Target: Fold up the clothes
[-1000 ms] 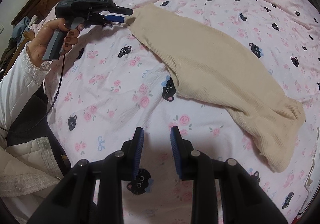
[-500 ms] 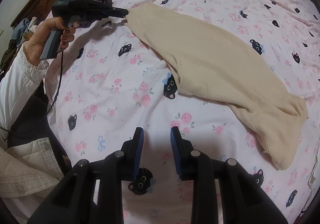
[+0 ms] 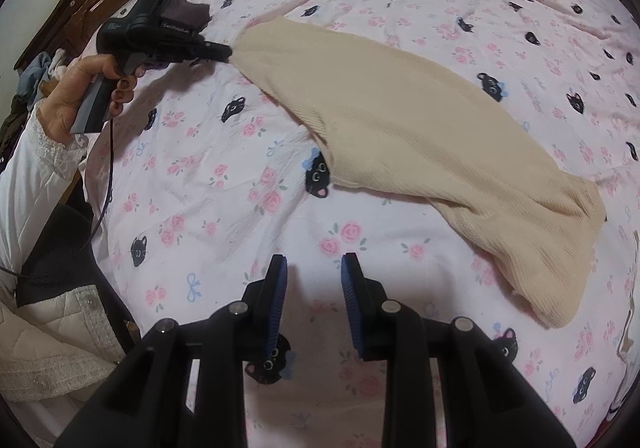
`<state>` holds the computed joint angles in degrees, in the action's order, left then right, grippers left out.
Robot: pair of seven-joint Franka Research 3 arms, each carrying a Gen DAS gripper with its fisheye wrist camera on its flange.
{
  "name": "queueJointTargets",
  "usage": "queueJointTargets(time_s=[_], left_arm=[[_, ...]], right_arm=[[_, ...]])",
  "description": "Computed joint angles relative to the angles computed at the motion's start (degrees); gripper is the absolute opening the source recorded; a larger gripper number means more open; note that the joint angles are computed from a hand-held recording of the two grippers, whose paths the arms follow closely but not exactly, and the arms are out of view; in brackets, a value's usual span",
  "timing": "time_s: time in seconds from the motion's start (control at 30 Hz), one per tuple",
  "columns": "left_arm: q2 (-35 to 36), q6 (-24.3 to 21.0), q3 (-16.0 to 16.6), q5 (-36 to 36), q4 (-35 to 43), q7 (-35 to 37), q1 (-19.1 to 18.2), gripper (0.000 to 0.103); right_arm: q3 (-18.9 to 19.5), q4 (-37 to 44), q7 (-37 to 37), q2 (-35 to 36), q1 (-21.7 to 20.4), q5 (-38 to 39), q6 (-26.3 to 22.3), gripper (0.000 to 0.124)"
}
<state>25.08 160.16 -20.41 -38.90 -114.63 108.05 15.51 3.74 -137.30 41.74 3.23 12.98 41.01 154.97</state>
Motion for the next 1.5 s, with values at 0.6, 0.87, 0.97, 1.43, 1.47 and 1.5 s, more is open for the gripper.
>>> queueJointTargets(time_s=[0.6, 0.87, 0.97, 1.43, 1.47, 1.5], left_arm=[[2.1, -15.6, -2.6, -33.5, 2.2, 15.9, 4.7, 0.048], [3.2, -19.8, 2.0, -38.5, 3.6, 13.7, 0.3, 0.049], [3.9, -20.6, 3.4, -40.7, 4.0, 13.1, -1.1, 0.049], [3.9, -11.0, 5.5, -54.2, 3.7, 19.2, -4.8, 0.049], [4.1, -10.9, 5.8, -55.3, 3.9, 20.3, -5.1, 0.049], [4.4, -10.8, 6.0, -56.5, 4.2, 21.4, -5.3, 0.049]], right_arm=[[-1.2, -2.2, -1.8, -2.8, -1.1, 6.6, -0.3, 0.029], [-1.4, -2.1, -1.3, -2.8, -0.8, 5.7, -0.3, 0.029], [-1.5, -2.0, -1.1, -2.6, -0.8, 5.5, -0.4, 0.029], [-1.6, -2.1, -1.8, -3.0, -1.0, 5.9, -0.7, 0.029], [-1.6, -2.2, -1.9, -3.1, -1.0, 6.1, -0.8, 0.029], [-1.7, -2.3, -1.9, -3.1, -1.1, 6.2, -0.8, 0.029]])
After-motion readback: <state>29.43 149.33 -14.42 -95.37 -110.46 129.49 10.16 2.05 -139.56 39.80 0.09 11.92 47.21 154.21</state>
